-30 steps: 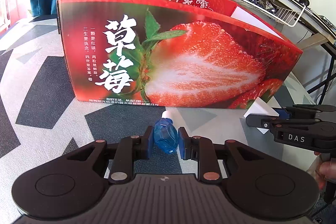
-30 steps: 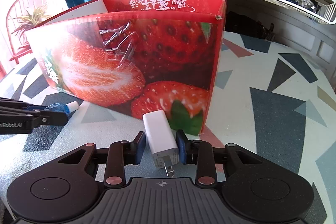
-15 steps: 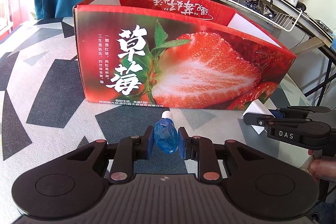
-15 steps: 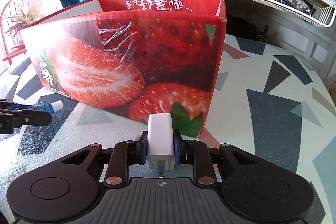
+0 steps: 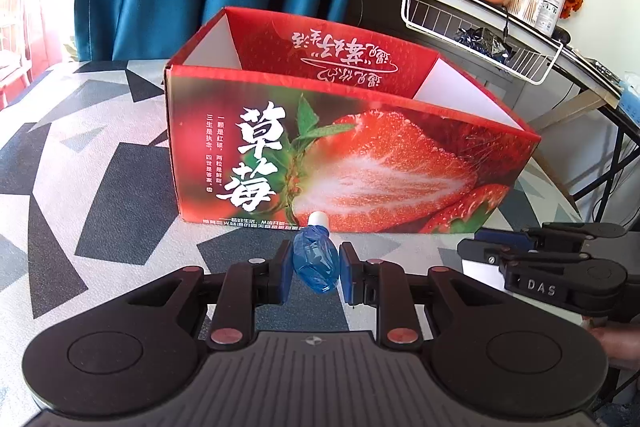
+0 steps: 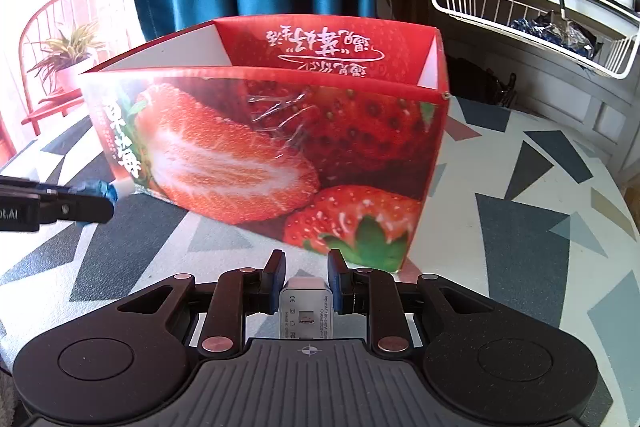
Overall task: Organize rigid objects
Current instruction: 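Lift the blue bottle and white charger with both grippers over the red box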
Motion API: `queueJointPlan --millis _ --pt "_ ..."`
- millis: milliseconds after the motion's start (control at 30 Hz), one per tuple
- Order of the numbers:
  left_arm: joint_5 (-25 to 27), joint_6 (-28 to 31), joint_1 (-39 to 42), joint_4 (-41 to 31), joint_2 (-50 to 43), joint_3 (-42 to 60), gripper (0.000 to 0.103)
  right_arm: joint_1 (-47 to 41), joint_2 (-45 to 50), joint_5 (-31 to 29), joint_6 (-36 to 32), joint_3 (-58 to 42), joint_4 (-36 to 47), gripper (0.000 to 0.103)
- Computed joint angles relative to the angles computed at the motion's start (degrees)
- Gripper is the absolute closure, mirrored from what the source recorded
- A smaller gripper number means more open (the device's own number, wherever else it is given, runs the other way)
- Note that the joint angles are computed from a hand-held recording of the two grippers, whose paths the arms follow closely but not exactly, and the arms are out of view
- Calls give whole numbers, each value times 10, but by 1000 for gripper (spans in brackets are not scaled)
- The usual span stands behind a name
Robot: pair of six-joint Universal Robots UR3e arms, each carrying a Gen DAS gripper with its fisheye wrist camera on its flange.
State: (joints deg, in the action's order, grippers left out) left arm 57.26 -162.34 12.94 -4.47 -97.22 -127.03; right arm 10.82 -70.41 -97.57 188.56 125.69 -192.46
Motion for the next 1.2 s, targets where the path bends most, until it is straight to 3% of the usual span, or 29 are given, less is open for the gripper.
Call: queueJointPlan --millis 167,467,600,767,900,1033,1200 --pt "-7 7 9 -2 11 -13 78 14 8 -11 6 -2 -4 82" --pt "-15 5 10 3 3 -13 78 24 -14 6 29 2 71 81" --pt "-19 2 15 4 -1 -13 78 22 -37 24 29 9 103 71" --pt "-24 1 16 3 -3 -12 78 10 -75 44 18 -11 196 73" --pt "-33 3 19 9 -2 -18 78 -26 -86 90 -16 -74 329 82" --pt "-42 0 27 13 -4 -20 78 -45 -73 115 -42 -146 442 82" --pt "-56 1 40 12 -3 -24 78 -49 -58 119 -54 -195 502 83"
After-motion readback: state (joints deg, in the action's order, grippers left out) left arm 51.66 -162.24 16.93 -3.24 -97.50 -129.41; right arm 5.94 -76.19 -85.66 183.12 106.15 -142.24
